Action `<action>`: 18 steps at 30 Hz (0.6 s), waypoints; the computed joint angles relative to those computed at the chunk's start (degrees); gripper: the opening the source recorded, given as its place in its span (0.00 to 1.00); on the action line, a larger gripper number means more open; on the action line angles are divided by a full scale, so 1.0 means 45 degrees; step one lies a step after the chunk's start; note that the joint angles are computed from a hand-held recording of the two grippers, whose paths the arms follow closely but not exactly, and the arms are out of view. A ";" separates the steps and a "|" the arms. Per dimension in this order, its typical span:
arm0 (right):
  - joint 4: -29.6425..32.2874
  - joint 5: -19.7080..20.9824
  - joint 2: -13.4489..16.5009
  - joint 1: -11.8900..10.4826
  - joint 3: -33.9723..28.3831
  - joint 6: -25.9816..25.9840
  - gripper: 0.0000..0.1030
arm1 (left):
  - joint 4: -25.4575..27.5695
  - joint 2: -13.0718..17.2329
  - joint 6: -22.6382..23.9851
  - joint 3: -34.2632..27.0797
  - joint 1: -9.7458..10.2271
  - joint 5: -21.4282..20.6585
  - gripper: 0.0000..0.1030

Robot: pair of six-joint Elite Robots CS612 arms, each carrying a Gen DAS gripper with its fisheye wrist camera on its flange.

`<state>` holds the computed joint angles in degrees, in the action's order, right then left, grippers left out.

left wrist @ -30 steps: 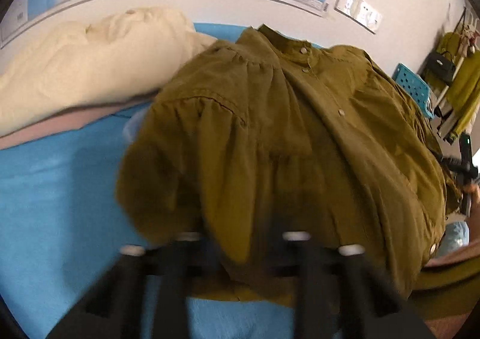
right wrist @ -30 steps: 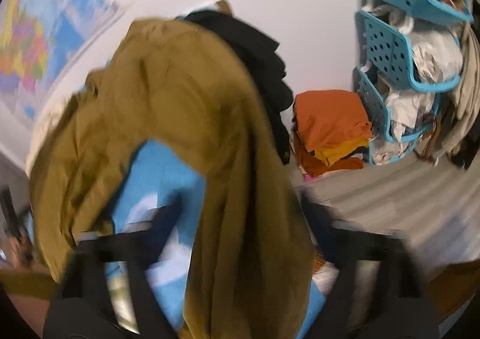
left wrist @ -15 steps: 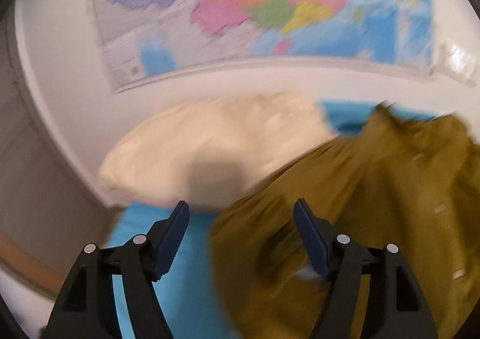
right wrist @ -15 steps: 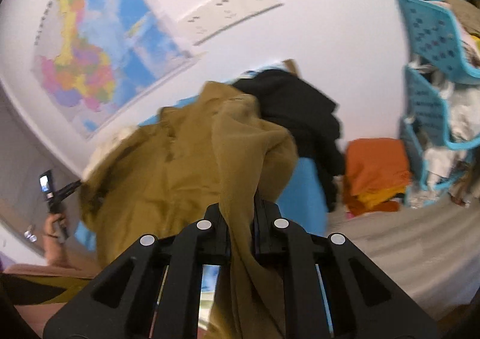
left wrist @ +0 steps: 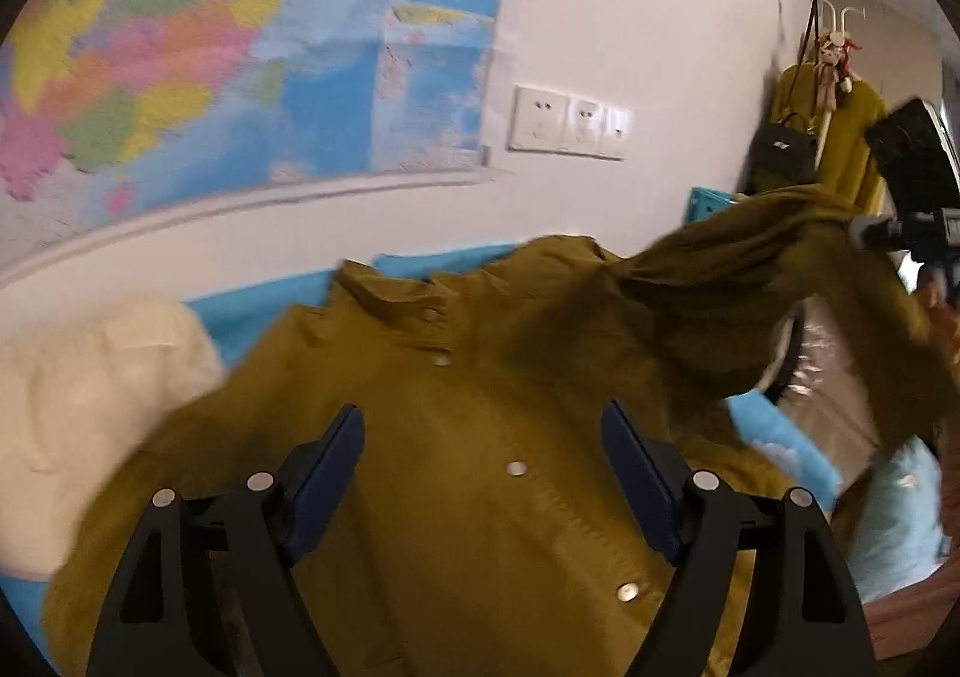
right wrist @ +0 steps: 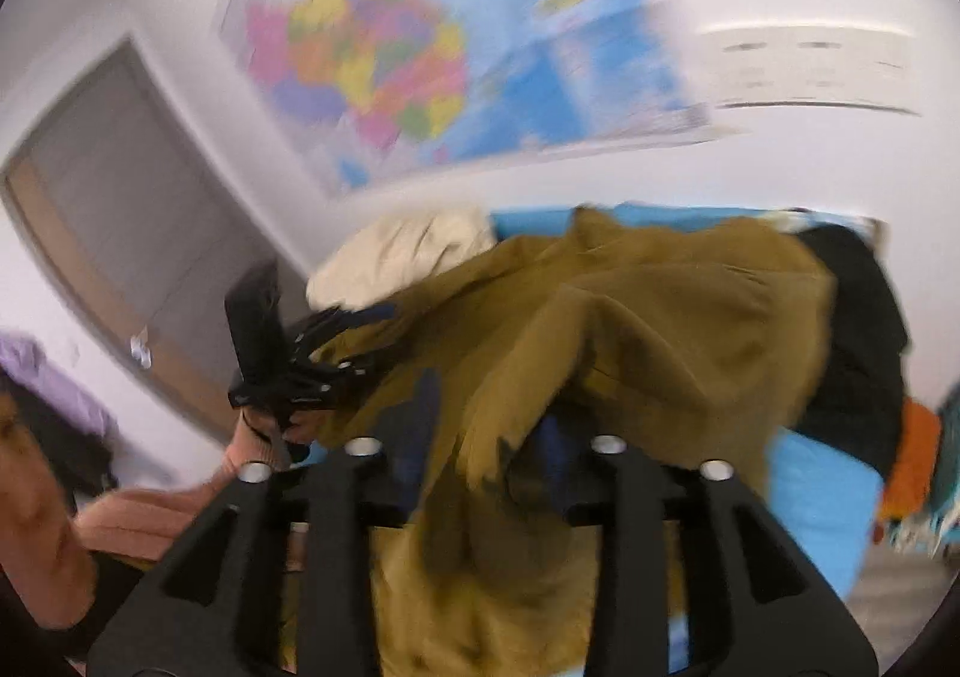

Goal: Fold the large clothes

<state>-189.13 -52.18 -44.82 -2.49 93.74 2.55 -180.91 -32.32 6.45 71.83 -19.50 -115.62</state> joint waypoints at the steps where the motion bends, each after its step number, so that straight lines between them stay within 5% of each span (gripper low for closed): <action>1: 0.0658 0.0068 0.0190 0.0159 -0.0441 -0.0246 0.46 | 0.0231 0.0115 -0.0125 -0.0201 0.0005 -0.0255 0.76; 4: 0.3336 -0.0071 0.0956 0.0687 -0.2078 -0.1089 0.49 | 0.1041 0.0460 -0.0812 -0.0820 0.0246 -0.1121 0.76; 6: 0.4674 -0.0465 0.1393 0.0883 -0.2872 -0.1263 0.63 | 0.1315 0.0597 -0.1187 -0.1006 0.0379 -0.1171 0.76; 8: 0.5318 -0.0441 0.1625 0.0873 -0.3194 -0.1568 0.65 | 0.1643 0.0605 -0.1007 -0.1002 0.0403 -0.1133 0.76; 11: 0.3746 -0.0589 0.1570 0.0586 -0.2704 -0.1057 0.68 | 0.2243 0.0509 0.0113 -0.0743 0.0362 -0.0953 0.81; 13: 0.1869 -0.0775 0.1550 0.0169 -0.2187 0.0300 0.70 | 0.2794 0.0513 0.0949 -0.0730 0.0330 -0.0929 0.87; 16: -0.0245 -0.3411 0.1556 -0.0172 -0.1584 0.1861 0.78 | 0.3925 0.0542 0.2115 -0.0765 0.0116 -0.0178 0.87; 18: -0.0365 -0.4264 0.1748 -0.0418 -0.1611 0.2870 0.78 | 0.5054 0.0643 0.2822 -0.0979 0.0033 -0.0042 0.87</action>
<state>-190.77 -71.37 -36.95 -4.36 86.48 15.47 -158.17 -29.43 19.15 67.43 -19.35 -115.81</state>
